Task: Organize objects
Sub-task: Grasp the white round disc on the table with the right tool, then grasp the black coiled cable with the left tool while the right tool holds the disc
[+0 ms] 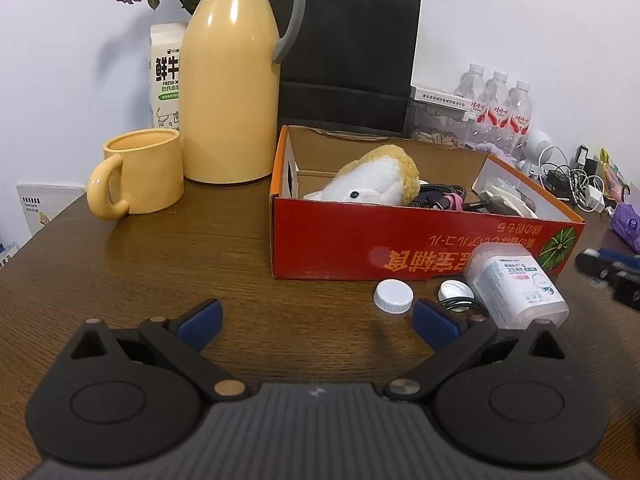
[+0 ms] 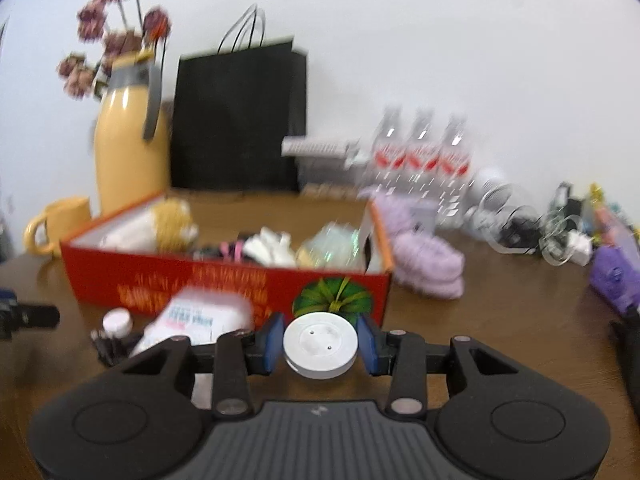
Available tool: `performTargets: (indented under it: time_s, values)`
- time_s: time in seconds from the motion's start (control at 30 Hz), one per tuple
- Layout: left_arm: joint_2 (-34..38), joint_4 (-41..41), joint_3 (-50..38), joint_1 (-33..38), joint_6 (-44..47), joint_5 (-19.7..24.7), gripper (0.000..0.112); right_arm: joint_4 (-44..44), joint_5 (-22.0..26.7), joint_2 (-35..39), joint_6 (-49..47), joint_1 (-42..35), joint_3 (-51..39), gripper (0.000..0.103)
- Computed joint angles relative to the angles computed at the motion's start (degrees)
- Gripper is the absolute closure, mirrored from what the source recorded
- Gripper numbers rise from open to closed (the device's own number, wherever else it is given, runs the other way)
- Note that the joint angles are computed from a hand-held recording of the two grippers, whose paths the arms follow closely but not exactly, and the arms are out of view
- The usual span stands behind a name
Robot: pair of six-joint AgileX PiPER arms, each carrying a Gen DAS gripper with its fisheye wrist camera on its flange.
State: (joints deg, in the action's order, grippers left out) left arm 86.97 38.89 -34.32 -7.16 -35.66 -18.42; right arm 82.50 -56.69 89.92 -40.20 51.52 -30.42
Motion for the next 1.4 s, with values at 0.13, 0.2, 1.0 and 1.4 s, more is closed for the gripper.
performTargets:
  time_s: [0.13,0.2,1.0,1.4]
  values:
    - [-0.04,-0.51,0.03,-0.14,0.51,0.14,0.009,1.75,-4.88,-0.24,1.71,4.43,0.08,0.065]
    - [-0.01,-0.88,0.04,-0.25,0.88,0.24,0.009,2.56,-6.39,-0.07,1.96,6.37,-0.17,0.065]
    - [4.49,9.93,-3.16,-5.37,-5.95,-0.60,0.009,5.86,-10.02,0.58,2.54,11.24,-1.69,0.065]
    - [10.40,31.23,-10.87,-7.09,-27.11,-1.46,0.026,5.07,-8.75,-0.15,2.79,11.11,-1.22,0.065]
